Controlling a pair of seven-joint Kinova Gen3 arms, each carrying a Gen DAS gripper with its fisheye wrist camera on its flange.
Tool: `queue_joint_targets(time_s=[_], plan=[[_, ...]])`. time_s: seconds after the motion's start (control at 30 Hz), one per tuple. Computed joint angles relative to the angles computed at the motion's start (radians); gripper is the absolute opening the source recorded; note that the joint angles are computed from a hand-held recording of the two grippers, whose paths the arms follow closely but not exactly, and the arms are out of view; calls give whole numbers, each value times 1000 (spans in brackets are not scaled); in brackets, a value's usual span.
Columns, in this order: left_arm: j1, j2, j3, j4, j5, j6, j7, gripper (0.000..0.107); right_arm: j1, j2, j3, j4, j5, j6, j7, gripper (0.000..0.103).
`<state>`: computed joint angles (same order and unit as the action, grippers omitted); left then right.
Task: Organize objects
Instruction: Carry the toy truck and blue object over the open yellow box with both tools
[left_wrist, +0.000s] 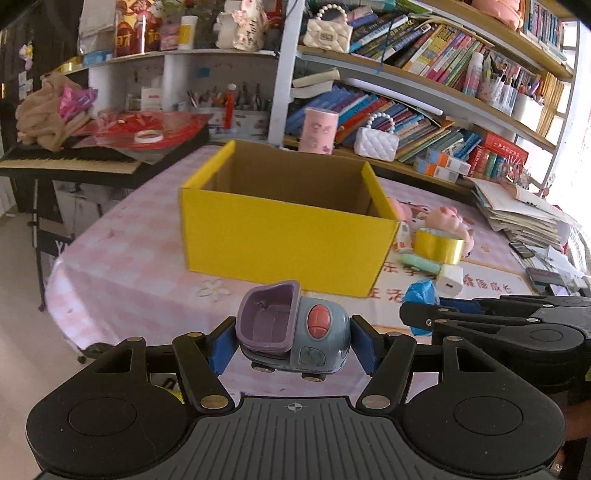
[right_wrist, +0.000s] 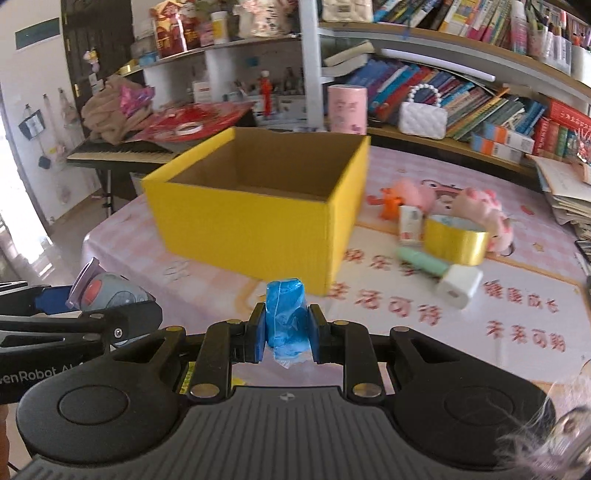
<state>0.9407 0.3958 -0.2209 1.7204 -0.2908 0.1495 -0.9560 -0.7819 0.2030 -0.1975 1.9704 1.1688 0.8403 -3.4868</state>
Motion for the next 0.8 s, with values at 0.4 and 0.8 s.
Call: queue_joint_targets(time_s=[0.4, 0.8], plan=[[-75, -73, 26, 122, 58, -91, -121, 64, -99, 71, 1, -95, -21, 88, -33, 21], [-151, -72, 88, 130, 186, -148, -302, 64, -119, 89, 22, -141, -53, 129, 4, 21]])
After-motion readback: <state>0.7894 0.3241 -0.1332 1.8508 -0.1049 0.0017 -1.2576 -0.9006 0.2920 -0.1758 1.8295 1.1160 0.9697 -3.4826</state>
